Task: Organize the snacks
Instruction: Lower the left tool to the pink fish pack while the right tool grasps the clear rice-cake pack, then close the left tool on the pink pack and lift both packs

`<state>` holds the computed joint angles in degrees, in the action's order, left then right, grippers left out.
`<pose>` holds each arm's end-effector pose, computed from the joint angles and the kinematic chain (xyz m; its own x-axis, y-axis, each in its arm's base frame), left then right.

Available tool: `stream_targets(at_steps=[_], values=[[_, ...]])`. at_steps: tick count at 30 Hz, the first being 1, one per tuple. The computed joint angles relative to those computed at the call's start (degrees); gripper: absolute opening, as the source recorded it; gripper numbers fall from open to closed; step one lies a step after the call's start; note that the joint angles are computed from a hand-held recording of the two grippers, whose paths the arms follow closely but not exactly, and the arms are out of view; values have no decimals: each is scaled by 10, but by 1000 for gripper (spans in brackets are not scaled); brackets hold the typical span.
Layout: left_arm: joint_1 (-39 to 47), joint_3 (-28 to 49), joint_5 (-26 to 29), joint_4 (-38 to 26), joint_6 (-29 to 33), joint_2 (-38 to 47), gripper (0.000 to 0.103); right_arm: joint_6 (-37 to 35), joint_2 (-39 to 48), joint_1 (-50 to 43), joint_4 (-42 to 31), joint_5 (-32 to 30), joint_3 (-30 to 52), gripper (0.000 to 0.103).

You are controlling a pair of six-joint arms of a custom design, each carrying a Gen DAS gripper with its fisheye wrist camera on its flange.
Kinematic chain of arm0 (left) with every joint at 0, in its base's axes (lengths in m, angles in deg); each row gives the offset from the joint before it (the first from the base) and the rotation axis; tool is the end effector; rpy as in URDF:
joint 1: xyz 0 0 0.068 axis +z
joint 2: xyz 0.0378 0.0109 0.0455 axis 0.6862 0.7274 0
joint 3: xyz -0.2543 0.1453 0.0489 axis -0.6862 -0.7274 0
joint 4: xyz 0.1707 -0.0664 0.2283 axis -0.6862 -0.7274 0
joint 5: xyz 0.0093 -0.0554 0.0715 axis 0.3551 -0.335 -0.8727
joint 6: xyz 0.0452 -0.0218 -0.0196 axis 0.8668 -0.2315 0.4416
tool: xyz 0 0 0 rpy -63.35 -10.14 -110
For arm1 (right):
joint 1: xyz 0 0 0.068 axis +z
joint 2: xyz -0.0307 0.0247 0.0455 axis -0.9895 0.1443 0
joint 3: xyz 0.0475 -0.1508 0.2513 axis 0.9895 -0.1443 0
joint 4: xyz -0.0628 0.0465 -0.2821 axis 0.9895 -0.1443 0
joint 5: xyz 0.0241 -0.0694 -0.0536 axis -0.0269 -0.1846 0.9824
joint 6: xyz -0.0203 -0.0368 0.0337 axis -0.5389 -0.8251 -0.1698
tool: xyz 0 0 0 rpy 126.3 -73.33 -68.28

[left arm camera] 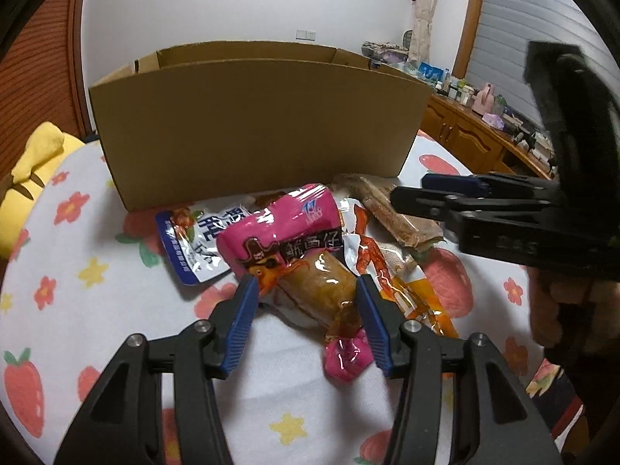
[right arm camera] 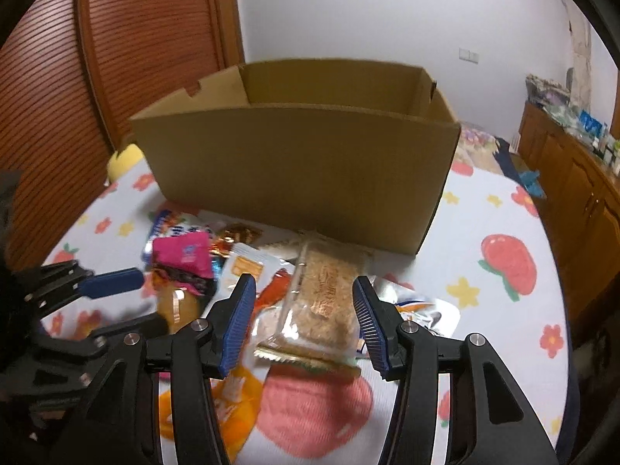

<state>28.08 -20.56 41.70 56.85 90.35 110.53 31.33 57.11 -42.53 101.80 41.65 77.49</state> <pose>0.2893 -0.0894 0.0086 -0.6627 0.2232 -0.7149 0.4742 0.8638 -0.1699 0.2858 0.2196 0.0389 -0.6948 -0.0993 -0.7123 -0.1991 0.9783 0.0578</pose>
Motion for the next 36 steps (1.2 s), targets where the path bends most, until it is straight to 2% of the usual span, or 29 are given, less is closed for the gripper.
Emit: stream_targets(at_steps=[5, 17, 19, 21, 23, 28, 36], values=[[-7, -1, -15, 19, -20, 9, 64, 7, 27, -19, -10, -15, 24, 56], [-20, 4, -29, 5, -33, 0, 65, 19, 61, -52, -20, -65, 45, 61], [-25, 7, -30, 0, -35, -1, 65, 19, 59, -57, -16, -72, 42, 58], [-31, 11, -35, -7, -39, -2, 65, 19, 57, -61, -14, -75, 38, 49], [-34, 15, -39, -13, -41, 0, 65, 19, 53, -63, -11, -79, 34, 46], [-39, 31, -45, -20, -46, 19, 66, 21, 32, -54, 22, -69, -2, 45], [-31, 32, -42, -21, -46, 26, 66, 32, 6, -5, 76, -19, -64, 45]])
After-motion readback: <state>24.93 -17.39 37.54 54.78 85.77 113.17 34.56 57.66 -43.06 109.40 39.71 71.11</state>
